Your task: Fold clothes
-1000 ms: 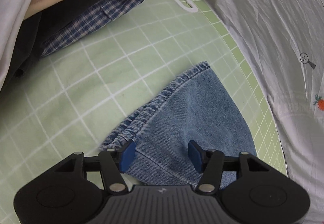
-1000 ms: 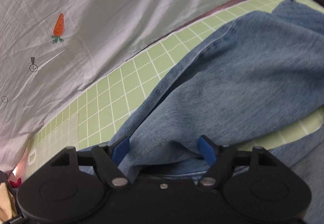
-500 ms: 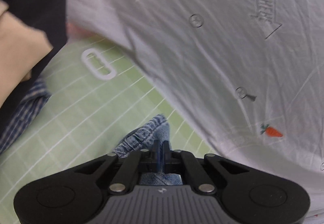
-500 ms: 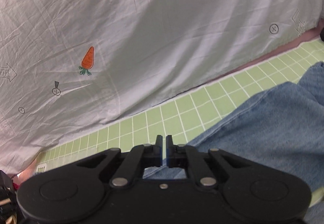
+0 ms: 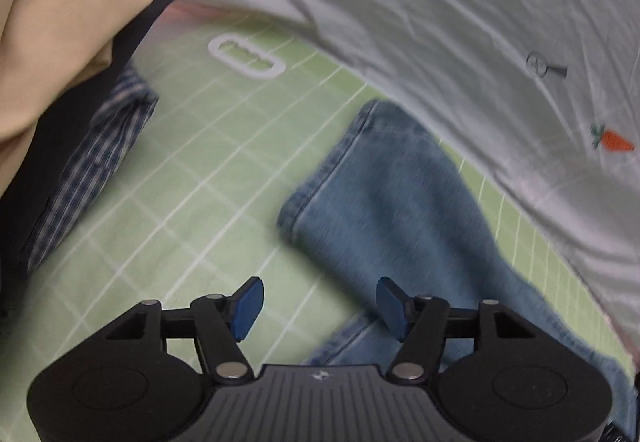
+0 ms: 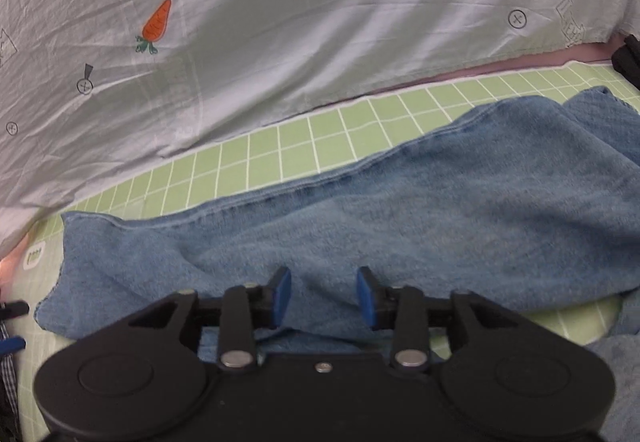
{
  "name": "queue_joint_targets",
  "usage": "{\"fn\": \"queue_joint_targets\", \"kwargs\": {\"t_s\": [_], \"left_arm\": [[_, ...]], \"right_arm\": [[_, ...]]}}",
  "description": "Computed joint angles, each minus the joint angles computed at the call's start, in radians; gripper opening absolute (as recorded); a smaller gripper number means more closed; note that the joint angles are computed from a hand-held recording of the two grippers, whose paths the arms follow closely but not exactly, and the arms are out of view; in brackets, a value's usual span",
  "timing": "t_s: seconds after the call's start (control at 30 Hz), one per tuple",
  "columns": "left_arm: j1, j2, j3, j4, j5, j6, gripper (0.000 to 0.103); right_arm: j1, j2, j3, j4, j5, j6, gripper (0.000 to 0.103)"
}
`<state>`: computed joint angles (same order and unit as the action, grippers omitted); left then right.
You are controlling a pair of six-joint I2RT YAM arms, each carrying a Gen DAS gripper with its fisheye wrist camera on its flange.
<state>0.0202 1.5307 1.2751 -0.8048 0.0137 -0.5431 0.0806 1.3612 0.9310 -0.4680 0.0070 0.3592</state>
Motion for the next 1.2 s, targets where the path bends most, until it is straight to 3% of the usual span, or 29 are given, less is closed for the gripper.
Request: {"fn": "queue_joint_targets", "kwargs": {"t_s": [0.07, 0.13, 0.23, 0.3, 0.33, 0.37, 0.43, 0.73, 1.0, 1.2], "left_arm": [[-0.033, -0.038, -0.068, -0.036, -0.027, 0.017, 0.064], [-0.048, -0.09, -0.131, -0.04, -0.01, 0.028, 0.065], [-0.087, -0.128, -0.179, -0.045, -0.021, 0.023, 0.065], [-0.14, -0.143, -0.189, -0.059, -0.082, 0.032, 0.06], [-0.163, -0.152, -0.195, -0.065, -0.106, 0.038, 0.047], [-0.183, -0.165, -0.203, -0.071, -0.122, 0.039, 0.025], [-0.205, -0.196, -0.221, -0.09, -0.125, 0.026, 0.005], [-0.262, -0.429, -0.303, -0.143, -0.185, -0.095, 0.004], [-0.358, -0.651, -0.363, -0.339, -0.299, -0.238, 0.004], [-0.1, -0.856, -0.449, -0.471, -0.184, -0.147, 0.004]], "right_arm": [[0.005, -0.019, -0.02, -0.02, 0.022, -0.007, 0.058], [0.01, -0.034, -0.032, -0.039, 0.036, -0.012, 0.082], [0.015, -0.073, -0.051, -0.068, 0.051, -0.017, 0.085], [0.016, -0.106, -0.061, -0.096, 0.049, -0.023, 0.085], [0.016, -0.126, -0.065, -0.112, 0.049, -0.022, 0.085], [0.015, -0.147, -0.07, -0.127, 0.047, -0.023, 0.085], [0.019, -0.203, -0.086, -0.162, 0.057, -0.029, 0.085], [0.066, -0.456, -0.169, -0.347, 0.103, -0.022, 0.085], [0.283, -0.615, -0.223, -0.517, 0.203, 0.086, 0.085], [0.511, -0.638, -0.248, -0.61, 0.293, 0.278, 0.085]]}}
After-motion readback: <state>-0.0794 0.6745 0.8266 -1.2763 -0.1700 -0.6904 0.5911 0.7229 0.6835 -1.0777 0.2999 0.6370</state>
